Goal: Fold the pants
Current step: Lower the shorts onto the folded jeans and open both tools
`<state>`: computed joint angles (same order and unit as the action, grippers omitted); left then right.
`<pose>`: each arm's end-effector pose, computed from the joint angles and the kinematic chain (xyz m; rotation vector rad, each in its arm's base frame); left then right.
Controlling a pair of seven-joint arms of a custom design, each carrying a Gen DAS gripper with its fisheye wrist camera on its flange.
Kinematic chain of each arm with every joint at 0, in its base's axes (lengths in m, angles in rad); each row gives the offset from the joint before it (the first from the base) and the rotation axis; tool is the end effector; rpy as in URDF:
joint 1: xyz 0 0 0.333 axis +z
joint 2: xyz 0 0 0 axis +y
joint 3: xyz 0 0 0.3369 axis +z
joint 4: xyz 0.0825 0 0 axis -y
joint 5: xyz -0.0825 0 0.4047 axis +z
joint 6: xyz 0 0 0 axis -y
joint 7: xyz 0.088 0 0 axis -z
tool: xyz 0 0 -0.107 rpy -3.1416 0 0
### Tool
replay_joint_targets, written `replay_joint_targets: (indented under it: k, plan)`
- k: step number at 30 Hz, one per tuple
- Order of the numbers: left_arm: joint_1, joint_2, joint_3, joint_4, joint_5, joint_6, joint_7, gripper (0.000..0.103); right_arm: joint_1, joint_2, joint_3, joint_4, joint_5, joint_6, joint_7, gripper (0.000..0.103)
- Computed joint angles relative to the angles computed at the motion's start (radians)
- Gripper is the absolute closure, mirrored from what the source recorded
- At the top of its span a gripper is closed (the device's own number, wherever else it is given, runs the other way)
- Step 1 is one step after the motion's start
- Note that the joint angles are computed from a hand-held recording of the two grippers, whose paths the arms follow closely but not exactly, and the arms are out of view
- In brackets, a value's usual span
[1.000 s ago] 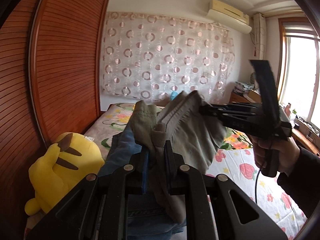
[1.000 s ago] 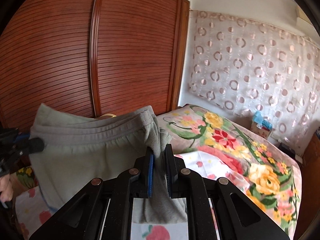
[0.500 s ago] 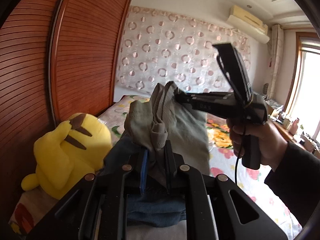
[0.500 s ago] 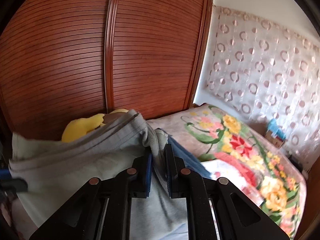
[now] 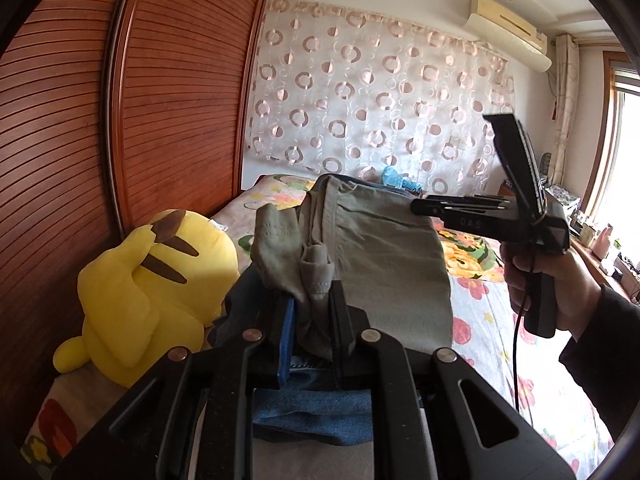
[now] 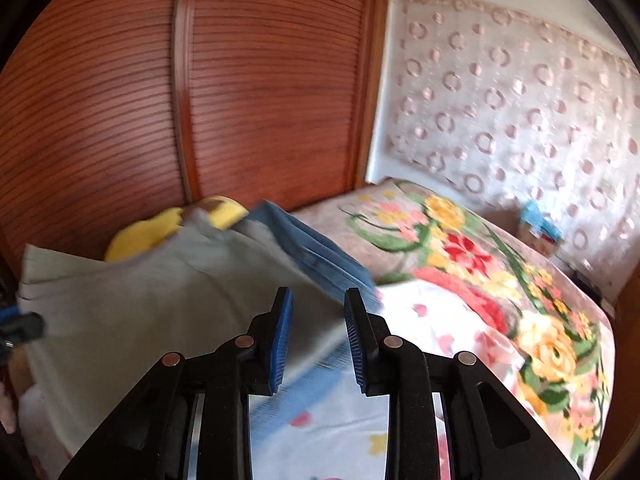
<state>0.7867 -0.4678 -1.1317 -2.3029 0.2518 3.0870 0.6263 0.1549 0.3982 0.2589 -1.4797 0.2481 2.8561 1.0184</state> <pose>0.4811 -0.2666 0.5350 -1.7381 1.4667 -1.0411 0.7089 0.2532 0.5859 -2.0010 0.9409 -0.6831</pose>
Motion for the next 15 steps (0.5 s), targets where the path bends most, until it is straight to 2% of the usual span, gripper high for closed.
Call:
replay_joint_targets:
  k: [1,4,8,12,14,15]
  plan:
    - [-0.005,0.002,0.004,-0.001,0.0,-0.005,0.003,0.086,-0.003,0.006,-0.002,0.009,0.009,-0.013,0.015,0.076]
    - [-0.034,0.016,0.029,-0.002,0.007,-0.028,0.011,0.081,-0.049,-0.001,0.051,0.008,0.111,-0.041,-0.027,0.076]
    - [-0.078,0.006,0.07,-0.012,0.03,-0.043,-0.001,0.074,-0.057,-0.052,0.059,-0.05,0.188,-0.035,-0.084,0.076]
    - [-0.122,-0.004,0.11,-0.016,0.071,-0.066,-0.002,0.067,-0.091,-0.128,0.092,-0.142,0.361,-0.033,-0.207,0.076]
    - [-0.147,-0.01,0.135,-0.021,0.086,-0.07,-0.004,0.064,-0.077,-0.146,0.084,-0.16,0.405,-0.027,-0.236,0.076]
    - [-0.154,-0.017,0.143,-0.021,0.094,-0.076,-0.008,0.059,-0.079,-0.159,0.085,-0.177,0.443,-0.026,-0.268,0.076]
